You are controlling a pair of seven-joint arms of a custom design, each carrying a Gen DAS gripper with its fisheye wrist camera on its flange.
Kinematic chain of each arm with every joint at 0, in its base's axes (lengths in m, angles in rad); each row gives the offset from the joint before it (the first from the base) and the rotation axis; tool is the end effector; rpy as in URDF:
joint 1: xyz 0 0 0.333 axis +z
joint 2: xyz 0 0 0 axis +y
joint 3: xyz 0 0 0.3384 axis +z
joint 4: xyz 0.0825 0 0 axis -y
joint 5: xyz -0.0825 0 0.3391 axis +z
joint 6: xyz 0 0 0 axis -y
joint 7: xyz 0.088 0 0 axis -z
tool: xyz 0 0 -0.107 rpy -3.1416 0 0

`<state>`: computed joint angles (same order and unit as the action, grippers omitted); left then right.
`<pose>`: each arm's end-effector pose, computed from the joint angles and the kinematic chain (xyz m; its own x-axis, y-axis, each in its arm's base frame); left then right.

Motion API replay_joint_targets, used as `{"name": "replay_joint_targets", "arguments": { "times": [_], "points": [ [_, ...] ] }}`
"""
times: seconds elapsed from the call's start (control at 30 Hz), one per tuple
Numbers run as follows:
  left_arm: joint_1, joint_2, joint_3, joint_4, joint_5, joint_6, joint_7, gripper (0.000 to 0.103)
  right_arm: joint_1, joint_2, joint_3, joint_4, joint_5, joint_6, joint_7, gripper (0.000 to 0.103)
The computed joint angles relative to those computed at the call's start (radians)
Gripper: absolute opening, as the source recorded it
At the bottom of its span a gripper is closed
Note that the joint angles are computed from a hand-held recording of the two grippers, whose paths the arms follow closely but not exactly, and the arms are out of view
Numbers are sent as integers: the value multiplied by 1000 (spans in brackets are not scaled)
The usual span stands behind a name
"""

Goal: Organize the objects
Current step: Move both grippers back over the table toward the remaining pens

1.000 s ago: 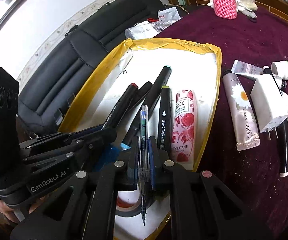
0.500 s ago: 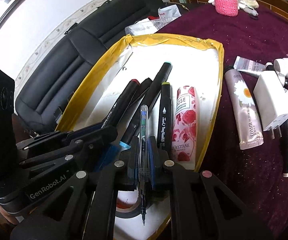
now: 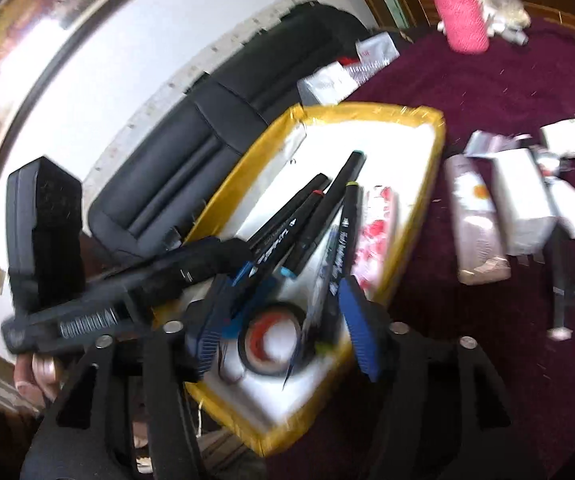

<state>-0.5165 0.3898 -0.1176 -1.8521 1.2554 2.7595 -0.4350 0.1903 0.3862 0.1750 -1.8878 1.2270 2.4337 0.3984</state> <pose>0.4918 -0.4004 0.3996 0.1644 -0.9263 0.3391 -0.6720 -0.3568 -0.6489 0.5826 0.2144 0.3722 0.6143 -0.5801 -0.5349 -0.7663 -0.2768 -0.5798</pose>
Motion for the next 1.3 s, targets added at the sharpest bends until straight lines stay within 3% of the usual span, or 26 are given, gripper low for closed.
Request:
{"name": "replay_joint_targets", "arguments": {
  "times": [0.1,0.23,0.43,0.7,0.77,0.9,1.07,1.3],
  "points": [
    [-42,53,-3,102,61,4,-7,74,-63,-87,-15,-106,91,-41,-175,59],
    [-74,177,-26,295,-25,38,168,74,-106,-194,-87,-223,171,-42,-381,59],
    [-133,366,-78,605,-242,-69,535,74,-169,-292,-192,-316,268,-9,-604,59],
    [-210,479,-52,805,-427,-176,725,74,-275,-287,-276,-279,372,-12,-895,58],
    [-229,490,-32,829,-459,-188,744,74,-292,-251,-281,-236,366,19,-922,58],
    [-265,511,11,872,-516,-208,780,74,-345,-180,-287,-144,233,-11,-841,58],
    [-299,559,50,961,-601,-252,859,74,-407,-139,-266,-88,210,-56,-889,58],
    [-322,585,80,1008,-656,-278,906,74,-421,-131,-241,-88,187,-72,-931,58]
  ]
}}
